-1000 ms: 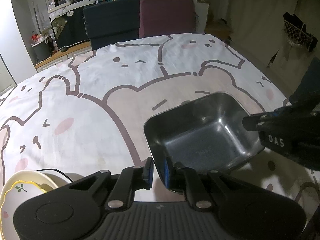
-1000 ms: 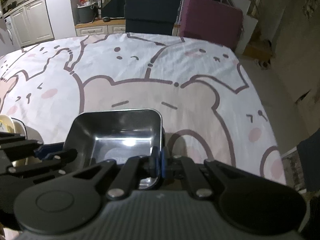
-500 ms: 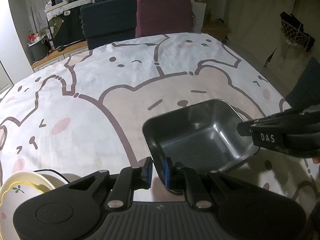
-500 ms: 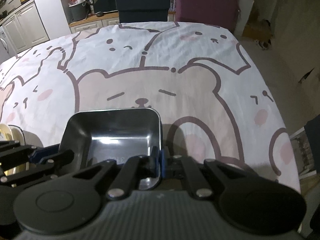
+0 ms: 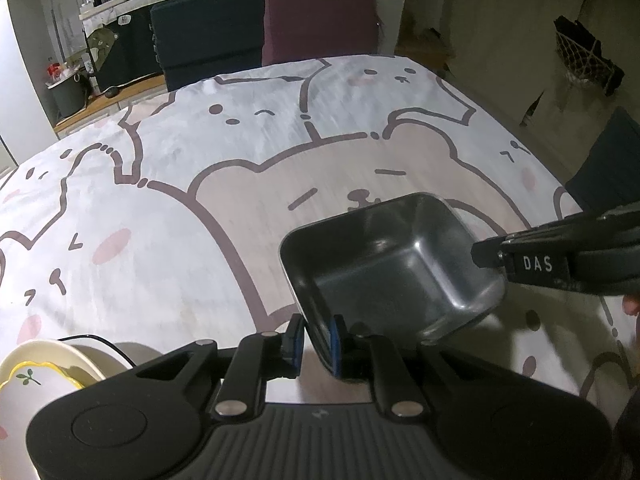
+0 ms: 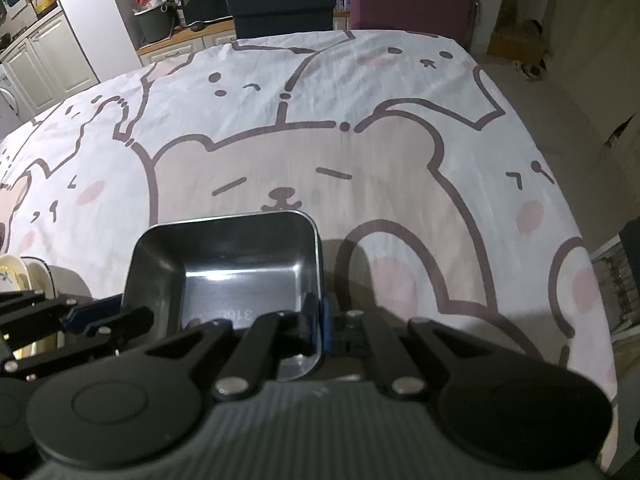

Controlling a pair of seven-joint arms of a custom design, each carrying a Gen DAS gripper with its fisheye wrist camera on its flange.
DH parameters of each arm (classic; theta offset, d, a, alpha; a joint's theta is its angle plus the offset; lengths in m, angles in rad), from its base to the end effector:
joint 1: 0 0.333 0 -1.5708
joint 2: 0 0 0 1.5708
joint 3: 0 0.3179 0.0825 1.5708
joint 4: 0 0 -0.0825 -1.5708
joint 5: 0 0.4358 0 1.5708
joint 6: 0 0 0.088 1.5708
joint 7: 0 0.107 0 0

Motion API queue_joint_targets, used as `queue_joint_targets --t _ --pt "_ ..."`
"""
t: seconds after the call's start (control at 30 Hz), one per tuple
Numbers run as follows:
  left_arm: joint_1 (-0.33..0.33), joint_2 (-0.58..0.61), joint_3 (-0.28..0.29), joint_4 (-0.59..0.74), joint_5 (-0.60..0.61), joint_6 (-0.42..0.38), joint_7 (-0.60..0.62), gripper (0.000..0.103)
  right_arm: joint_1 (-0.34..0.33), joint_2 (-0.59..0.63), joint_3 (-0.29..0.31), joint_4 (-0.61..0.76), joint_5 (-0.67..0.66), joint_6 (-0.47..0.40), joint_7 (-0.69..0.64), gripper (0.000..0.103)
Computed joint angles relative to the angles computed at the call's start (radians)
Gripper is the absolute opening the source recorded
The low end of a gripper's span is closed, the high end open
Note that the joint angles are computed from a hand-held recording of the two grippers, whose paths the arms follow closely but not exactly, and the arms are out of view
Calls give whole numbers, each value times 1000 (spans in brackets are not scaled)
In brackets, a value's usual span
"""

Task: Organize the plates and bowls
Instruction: 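Carry the steel tray with both tools toward the lemon-print plate stack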

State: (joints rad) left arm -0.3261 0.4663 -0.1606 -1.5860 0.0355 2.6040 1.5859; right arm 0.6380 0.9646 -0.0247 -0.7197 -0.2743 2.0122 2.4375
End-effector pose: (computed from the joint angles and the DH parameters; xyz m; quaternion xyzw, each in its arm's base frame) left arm 0.6903 -0.3451 0.4100 -0.4947 0.8241 -0.2448 0.1273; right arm 0.7134 0.4957 0.4086 -0.6322 0.7445 -0.1478 0.1556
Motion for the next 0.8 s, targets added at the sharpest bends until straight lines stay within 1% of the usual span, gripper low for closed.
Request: queue_joint_targets --t 0.43,0.53,0.8 --pt "2 5 -2 11 -4 -20 6 14 -6 4 4 4 12 -4 -8 5" --pt "2 7 -3 14 -7 -26 7 17 -8 -7 6 -16 14 7 -7 5" --pt "8 8 -7 19 -22 -39 9 18 -16 -40 19 -72 19 40 -13 11"
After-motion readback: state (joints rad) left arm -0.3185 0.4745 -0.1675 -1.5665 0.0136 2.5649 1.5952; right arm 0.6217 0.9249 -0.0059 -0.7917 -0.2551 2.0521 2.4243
